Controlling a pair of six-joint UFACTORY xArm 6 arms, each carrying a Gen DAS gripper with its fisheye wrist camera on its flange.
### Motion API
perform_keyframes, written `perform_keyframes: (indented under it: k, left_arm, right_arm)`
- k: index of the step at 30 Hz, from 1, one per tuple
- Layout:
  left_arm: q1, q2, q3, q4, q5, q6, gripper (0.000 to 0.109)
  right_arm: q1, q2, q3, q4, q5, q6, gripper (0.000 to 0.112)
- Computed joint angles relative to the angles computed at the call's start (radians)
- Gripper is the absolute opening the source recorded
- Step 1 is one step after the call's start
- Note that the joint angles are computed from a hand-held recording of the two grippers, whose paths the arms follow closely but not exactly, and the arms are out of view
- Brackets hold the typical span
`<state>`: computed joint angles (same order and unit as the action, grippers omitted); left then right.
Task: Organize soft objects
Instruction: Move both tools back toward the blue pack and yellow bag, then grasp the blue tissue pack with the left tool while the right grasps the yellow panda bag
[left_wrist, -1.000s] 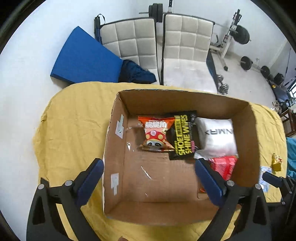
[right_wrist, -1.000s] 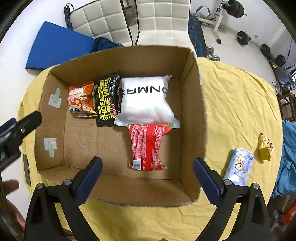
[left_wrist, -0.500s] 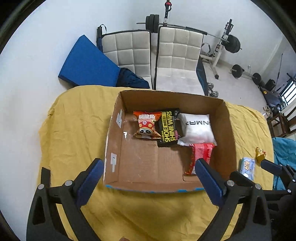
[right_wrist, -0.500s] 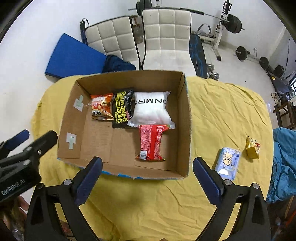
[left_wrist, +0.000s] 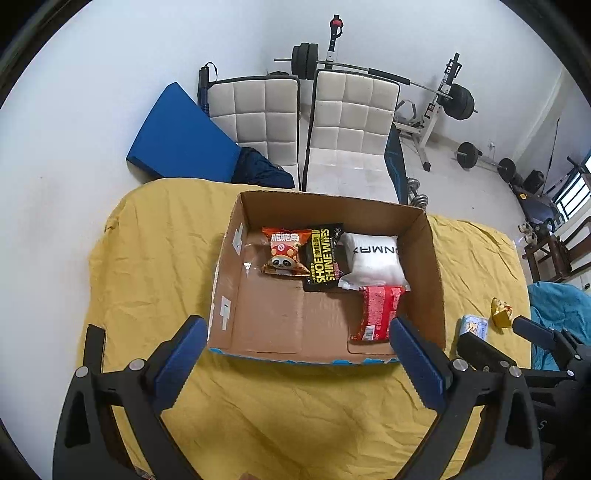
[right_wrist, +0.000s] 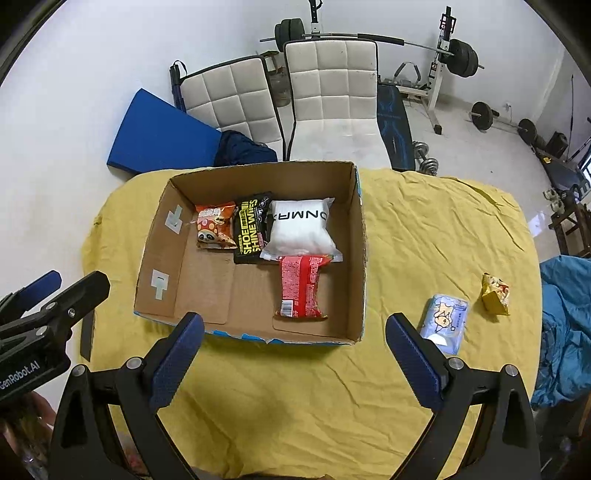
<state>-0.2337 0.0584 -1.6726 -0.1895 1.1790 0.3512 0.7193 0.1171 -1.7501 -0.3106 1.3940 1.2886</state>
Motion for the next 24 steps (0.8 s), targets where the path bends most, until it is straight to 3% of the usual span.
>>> perform_keyframes:
  k: [8,15,19,22,24]
  left_arm:
    - [-0.092,-0.020,0.018,0.026,0.006,-0.036,0.101]
    - [-0.296,0.004,0.010,0.008,0.039,-0.056,0.101]
    - [-0.446,0.093,-0.023,0.009,0.084,-0.096,0.101]
    - [-0.527,0.171,-0.036,0.029,0.093,-0.142,0.101]
    - [-0.574,0.245,-0.057,0.044,0.107,-0.185,0.101]
  right_arm:
    - [-0.031,-0.196,0.241,0.012,-0.076,0.056,0.100]
    - [-0.125,-0.581,0.616,0.035,0.028,0.124,0.101]
    - [-0.274,-0.817,0.831,0.102,0.086,0.077,0.101]
    - [-0.455,-0.963,0.980,0.179,0.081,-0.044,0.101]
    - [-0.611,-1.046,1.084,0.256,0.030,-0.159,0.100]
